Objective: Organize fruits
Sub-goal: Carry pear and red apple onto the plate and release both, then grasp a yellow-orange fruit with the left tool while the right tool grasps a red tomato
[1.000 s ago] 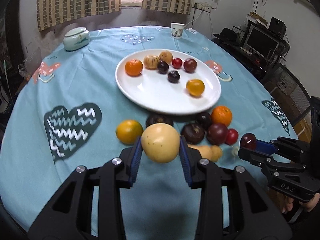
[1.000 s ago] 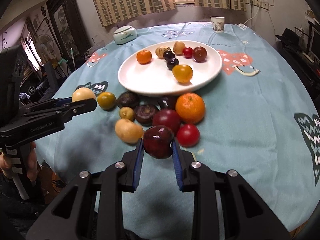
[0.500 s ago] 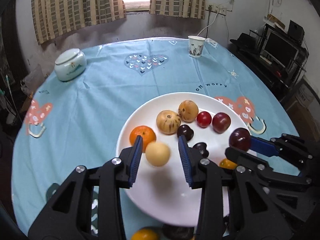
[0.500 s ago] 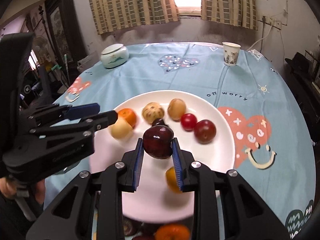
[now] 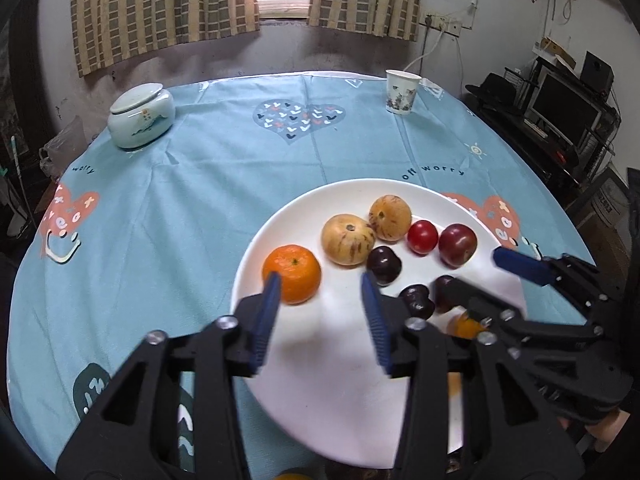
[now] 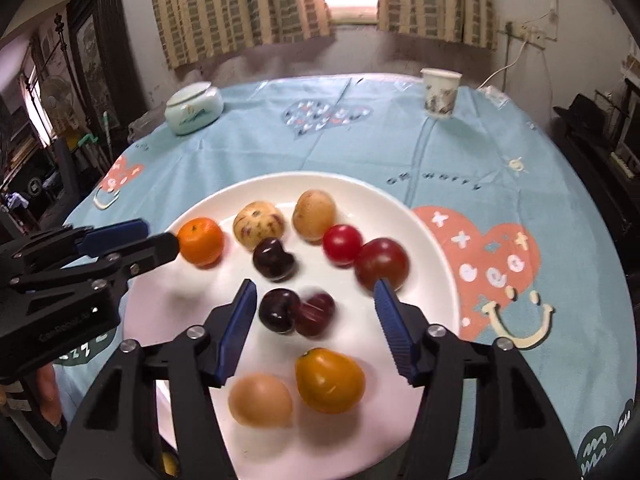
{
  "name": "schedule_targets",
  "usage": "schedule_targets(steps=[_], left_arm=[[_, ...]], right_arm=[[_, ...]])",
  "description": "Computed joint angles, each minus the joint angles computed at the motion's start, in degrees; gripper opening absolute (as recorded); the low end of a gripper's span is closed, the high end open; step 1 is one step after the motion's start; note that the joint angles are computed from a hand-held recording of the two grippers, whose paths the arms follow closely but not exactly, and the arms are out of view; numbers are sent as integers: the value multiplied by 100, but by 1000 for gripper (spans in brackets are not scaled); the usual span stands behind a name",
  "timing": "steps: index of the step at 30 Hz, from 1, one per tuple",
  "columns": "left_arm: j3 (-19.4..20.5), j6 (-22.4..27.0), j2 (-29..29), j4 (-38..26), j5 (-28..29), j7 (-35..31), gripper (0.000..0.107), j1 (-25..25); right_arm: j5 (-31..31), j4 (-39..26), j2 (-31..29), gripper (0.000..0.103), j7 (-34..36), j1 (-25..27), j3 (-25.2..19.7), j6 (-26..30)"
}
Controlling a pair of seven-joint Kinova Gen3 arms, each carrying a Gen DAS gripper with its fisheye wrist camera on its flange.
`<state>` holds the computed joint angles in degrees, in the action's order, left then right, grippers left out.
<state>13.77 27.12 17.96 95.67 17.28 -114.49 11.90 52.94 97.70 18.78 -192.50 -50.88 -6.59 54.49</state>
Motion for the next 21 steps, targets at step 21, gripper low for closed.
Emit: schedule_targets(steps=[21], left_arm=[[457,-1042,-550,979,966,-819,87,-677]], right_arm=[[855,955,-460,62,-2050,-18,-340,119]])
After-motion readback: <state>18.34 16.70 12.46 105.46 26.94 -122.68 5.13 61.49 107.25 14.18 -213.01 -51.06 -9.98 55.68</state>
